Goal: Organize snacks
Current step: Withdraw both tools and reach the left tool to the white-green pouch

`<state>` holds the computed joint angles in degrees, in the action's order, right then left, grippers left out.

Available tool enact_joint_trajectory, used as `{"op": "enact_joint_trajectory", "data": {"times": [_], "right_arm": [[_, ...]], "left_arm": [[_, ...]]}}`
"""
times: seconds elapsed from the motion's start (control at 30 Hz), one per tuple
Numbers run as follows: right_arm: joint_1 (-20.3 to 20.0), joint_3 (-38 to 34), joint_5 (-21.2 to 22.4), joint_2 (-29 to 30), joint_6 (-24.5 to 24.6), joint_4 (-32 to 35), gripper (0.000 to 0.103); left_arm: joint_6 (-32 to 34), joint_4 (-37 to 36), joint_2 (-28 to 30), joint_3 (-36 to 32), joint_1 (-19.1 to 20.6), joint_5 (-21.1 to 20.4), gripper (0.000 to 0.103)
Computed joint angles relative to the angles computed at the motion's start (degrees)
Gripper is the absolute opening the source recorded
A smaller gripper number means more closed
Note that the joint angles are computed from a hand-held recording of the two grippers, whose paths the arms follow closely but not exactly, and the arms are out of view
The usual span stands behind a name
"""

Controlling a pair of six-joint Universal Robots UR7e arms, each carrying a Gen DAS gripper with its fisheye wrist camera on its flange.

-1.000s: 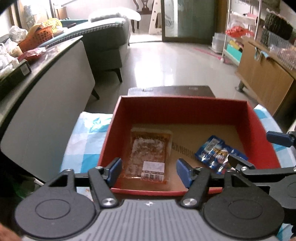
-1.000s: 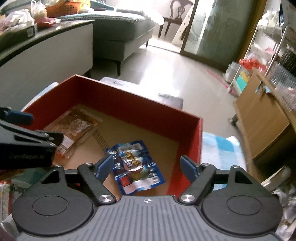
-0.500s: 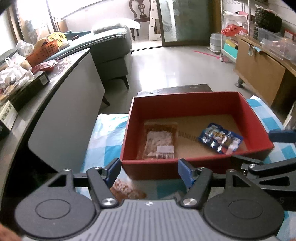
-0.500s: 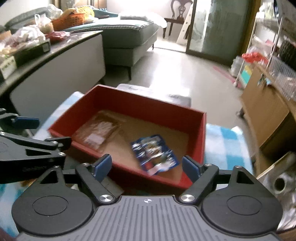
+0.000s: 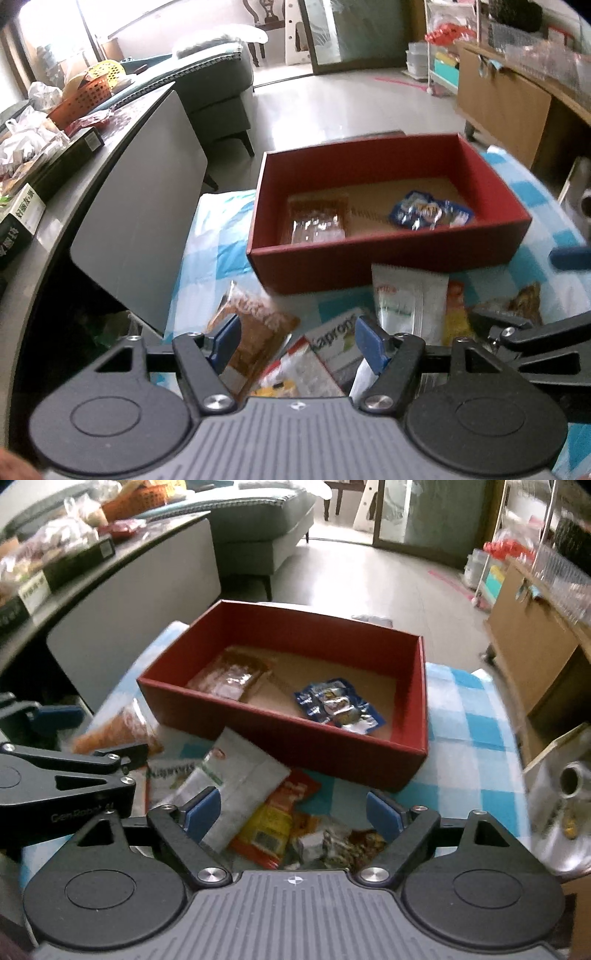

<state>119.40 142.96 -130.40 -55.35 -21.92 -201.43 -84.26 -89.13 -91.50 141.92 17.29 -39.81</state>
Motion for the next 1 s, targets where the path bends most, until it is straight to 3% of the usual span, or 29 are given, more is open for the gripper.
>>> {"op": "enact_joint_trajectory", "data": {"times": [0.1, 0.17, 0.6, 0.83, 1.0], "right_arm": [[3.03, -0.27, -6.54, 4.78, -3.26, -5.55, 0.093], [3.36, -0.16, -7.58, 5.95, -3.97, -6.7, 0.093], [2.85, -0.11, -6.51, 5.65, -3.31, -3.62, 0.093], [-0.69, -0.1, -1.63, 1.05, 3.31, 8.26, 0.093], [-2.2, -0.07, 0.03, -0.21, 4.7, 11.2, 0.094]], "left_arm": [[-0.38, 1.36, 1.07, 0.27, -0.77, -0.9, 0.063], [-0.26, 1.54, 0.83, 0.52, -0.86, -1.49, 0.063], [0.99, 1.41, 0.12, 1.17, -0.66, -2.52, 0.063], [3.79, -1.37, 0.47, 1.51, 1.0, -3.5, 0.063], [6.53, -4.57, 0.58, 1.99, 2.22, -4.52, 0.063]]}}
